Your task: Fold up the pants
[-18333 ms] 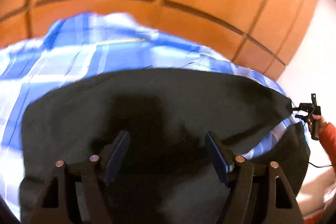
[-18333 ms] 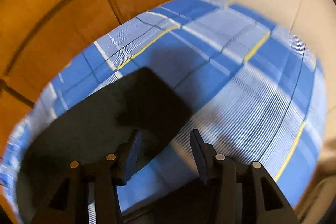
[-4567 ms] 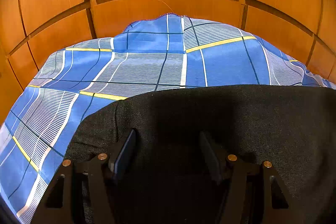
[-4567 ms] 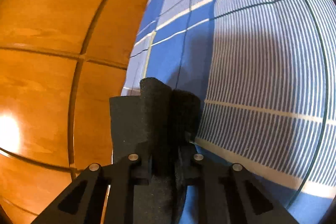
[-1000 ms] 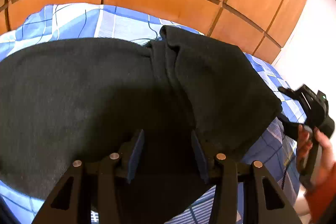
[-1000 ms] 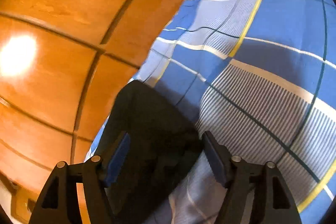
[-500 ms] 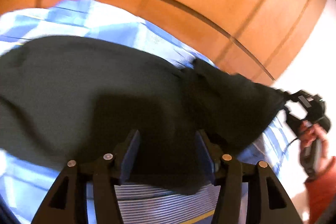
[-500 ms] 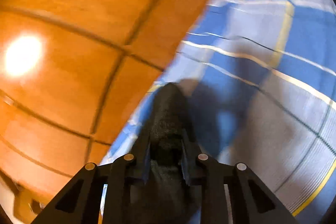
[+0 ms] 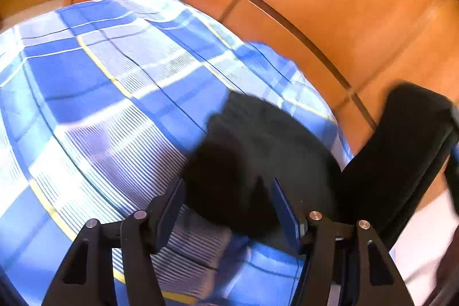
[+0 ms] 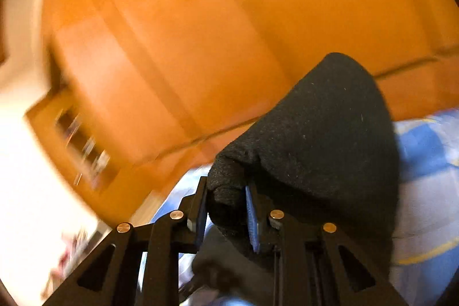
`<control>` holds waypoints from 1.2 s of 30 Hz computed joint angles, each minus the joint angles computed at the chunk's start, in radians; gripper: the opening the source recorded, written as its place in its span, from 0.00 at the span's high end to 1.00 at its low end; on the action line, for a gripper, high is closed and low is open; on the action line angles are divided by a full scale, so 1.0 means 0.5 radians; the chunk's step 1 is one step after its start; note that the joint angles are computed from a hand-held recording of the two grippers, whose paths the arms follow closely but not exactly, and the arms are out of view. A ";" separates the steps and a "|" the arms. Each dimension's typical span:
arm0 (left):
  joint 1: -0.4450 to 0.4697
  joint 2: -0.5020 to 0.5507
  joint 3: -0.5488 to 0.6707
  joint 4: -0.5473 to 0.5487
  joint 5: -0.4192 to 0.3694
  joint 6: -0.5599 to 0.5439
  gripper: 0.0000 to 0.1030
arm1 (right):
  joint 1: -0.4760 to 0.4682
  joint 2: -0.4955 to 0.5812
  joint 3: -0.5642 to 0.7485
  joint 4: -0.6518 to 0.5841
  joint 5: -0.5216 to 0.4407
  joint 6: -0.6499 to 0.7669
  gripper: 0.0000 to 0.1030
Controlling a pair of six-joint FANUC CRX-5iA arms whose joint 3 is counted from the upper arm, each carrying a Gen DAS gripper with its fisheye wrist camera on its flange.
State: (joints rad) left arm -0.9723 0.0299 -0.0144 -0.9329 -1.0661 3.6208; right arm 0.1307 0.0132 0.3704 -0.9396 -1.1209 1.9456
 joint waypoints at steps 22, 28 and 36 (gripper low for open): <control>0.010 0.151 0.272 -0.070 -0.147 -0.450 0.38 | 0.003 -0.041 -0.416 0.042 -0.363 0.213 0.53; 0.137 0.273 0.424 0.084 -0.152 -0.865 0.38 | -0.153 -0.250 -0.631 0.260 -0.021 0.113 0.53; 0.240 0.352 0.423 0.244 -0.196 -1.008 0.28 | -0.130 -0.305 -0.802 0.741 0.118 -0.085 0.40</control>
